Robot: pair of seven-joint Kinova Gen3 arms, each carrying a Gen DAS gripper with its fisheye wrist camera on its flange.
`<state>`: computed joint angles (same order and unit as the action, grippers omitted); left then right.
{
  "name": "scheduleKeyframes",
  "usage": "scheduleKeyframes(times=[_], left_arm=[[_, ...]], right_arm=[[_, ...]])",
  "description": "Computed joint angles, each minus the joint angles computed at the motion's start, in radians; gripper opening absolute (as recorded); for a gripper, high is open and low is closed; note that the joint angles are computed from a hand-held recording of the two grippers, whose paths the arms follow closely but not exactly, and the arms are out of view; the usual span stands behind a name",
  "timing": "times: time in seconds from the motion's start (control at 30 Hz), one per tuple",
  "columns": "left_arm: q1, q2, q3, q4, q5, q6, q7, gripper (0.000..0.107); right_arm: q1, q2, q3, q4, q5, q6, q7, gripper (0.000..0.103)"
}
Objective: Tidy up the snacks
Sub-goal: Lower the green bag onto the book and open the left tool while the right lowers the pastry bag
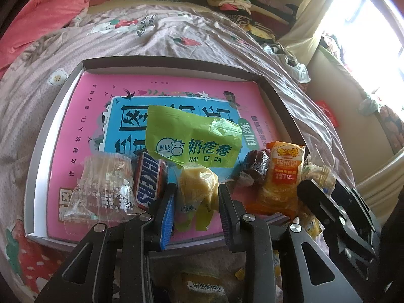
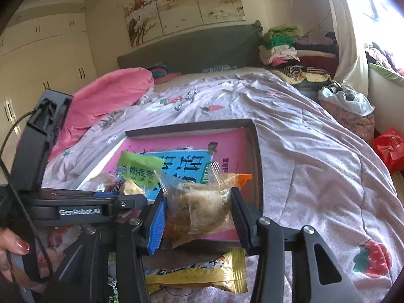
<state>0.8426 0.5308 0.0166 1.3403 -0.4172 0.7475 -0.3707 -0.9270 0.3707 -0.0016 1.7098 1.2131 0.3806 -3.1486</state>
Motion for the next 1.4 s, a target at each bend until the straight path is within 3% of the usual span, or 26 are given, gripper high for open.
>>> scheduleKeyframes(times=[0.43,0.83,1.0,1.13,1.4], left_arm=[[-0.005,-0.003,0.005,0.002,0.006,0.003,-0.005,0.033],[-0.008,-0.007,0.006,0.002,0.014,0.002,-0.01,0.033],[0.003,-0.019,0.002,0.011,0.001,-0.001,0.002,0.034],[0.003,-0.025,0.005,0.017,-0.004,-0.001,0.01,0.034],[-0.006,-0.024,0.011,0.015,-0.002,0.004,0.008,0.034]], right_arm=[[0.005,0.009,-0.012,-0.002,0.025,0.05,-0.056,0.048],[0.013,-0.011,-0.021,-0.001,-0.076,0.057,0.027,0.058],[-0.001,-0.047,-0.018,0.038,-0.038,0.049,-0.03,0.058],[0.025,-0.071,-0.033,0.074,0.026,-0.028,-0.087,0.058],[0.051,-0.038,-0.052,0.035,-0.09,-0.07,0.08,0.058]])
